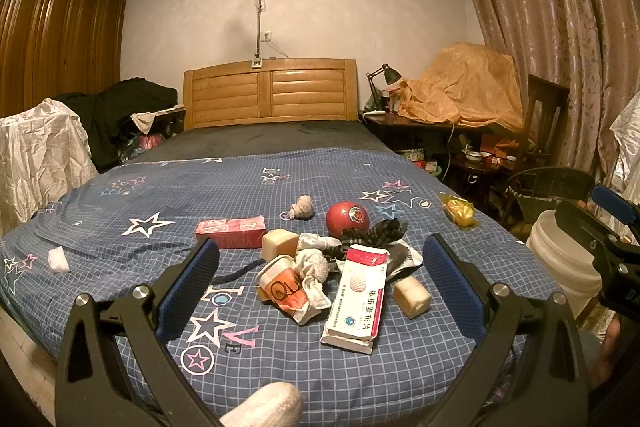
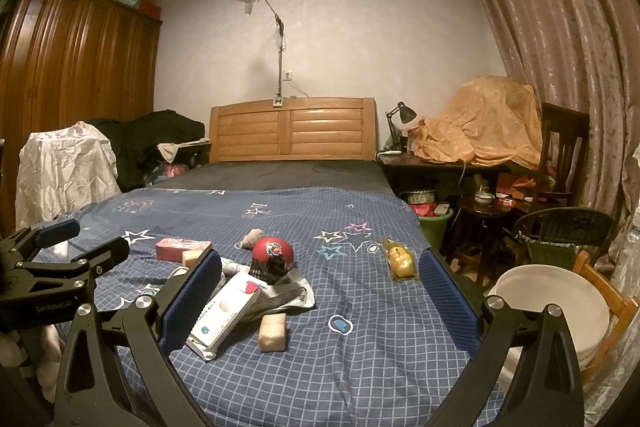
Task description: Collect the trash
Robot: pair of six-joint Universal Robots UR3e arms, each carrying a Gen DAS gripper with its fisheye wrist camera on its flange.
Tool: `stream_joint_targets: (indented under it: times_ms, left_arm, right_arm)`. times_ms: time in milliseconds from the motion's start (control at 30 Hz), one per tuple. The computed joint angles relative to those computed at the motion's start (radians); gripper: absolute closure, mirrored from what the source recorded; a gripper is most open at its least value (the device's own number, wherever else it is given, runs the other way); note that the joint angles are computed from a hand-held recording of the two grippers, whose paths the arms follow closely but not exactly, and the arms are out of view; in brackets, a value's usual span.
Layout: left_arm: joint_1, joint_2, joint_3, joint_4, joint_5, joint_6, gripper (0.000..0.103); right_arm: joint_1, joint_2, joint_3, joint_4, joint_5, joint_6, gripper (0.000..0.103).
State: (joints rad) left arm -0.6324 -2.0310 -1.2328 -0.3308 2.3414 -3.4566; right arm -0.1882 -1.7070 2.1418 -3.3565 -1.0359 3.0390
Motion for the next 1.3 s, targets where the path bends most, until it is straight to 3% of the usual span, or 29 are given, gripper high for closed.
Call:
stream_joint_targets:
  times_ms: [933,1133,1300]
  left_arm:
    - [0.01,0.019,-0.092,0.039,-0.01,-0.025,0.005]
    - [0.075,0.061,-0.153,-0.016,-0.103,-0.046,0.005]
    - [0.17,0.125,-0.24,-0.076,-0.262,-0.103,0.005]
  right_arm:
    - [0.018,0.012,-0.008,0.027,-0.01,-0.018,0.004]
    - [0.022,0.01,-0.029,0.086,-0.007,-0.04,0.004]
    - [0.036,0.04,-0.055,0.137,-0.002,-0.071,0.004]
